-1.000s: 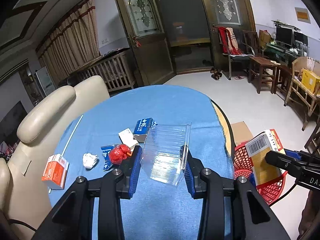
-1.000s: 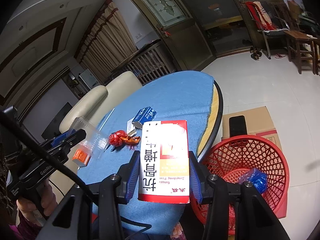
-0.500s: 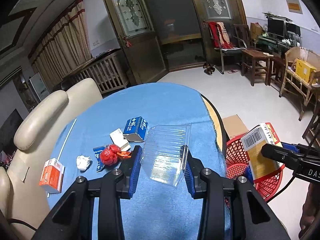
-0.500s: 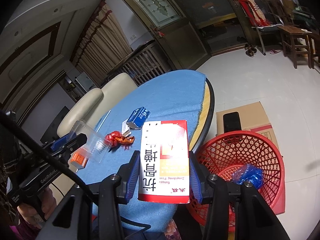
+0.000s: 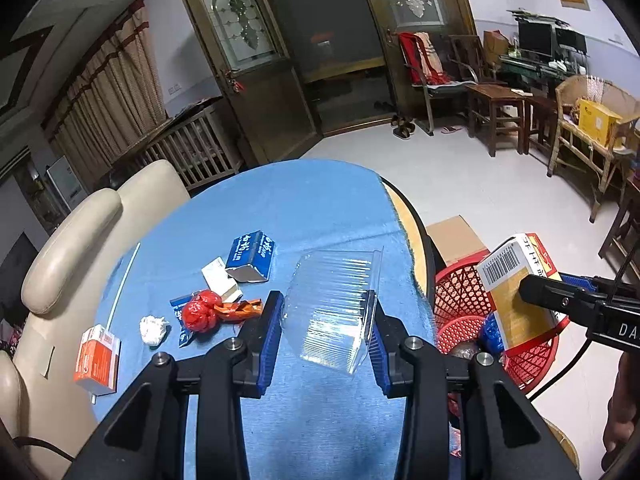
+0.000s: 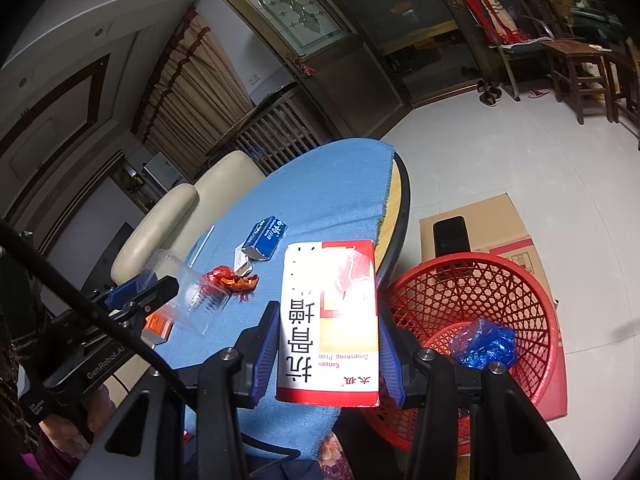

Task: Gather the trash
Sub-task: 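Carry the box over the wastebasket and open the right tool to drop it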

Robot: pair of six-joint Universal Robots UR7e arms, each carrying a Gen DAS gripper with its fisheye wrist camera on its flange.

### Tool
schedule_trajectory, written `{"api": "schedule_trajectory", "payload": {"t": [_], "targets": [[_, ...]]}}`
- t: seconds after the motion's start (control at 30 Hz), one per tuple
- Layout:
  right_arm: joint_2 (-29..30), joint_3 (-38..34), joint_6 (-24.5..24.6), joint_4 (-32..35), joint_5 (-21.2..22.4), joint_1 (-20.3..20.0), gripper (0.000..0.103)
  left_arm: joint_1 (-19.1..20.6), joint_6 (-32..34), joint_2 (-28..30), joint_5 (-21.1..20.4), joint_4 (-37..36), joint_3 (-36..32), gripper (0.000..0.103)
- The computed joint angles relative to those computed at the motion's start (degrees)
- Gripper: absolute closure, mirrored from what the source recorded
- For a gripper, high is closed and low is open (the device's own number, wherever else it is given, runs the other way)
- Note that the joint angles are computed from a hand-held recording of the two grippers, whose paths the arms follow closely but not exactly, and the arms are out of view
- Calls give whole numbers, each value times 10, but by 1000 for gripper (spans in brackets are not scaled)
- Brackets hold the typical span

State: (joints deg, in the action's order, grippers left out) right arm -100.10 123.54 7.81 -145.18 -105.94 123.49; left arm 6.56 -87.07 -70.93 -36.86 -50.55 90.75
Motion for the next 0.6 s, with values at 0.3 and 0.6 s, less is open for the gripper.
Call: {"api": "schedule_trajectory", "payload": {"t": [0.3,0.6], "targets": [[-17,5,6,6,-2,-10,55,4,38,12,-3,-34,4,62],[-36,12,16,15,-4,-19,55,6,70,24,-5,-59,6,62]]}}
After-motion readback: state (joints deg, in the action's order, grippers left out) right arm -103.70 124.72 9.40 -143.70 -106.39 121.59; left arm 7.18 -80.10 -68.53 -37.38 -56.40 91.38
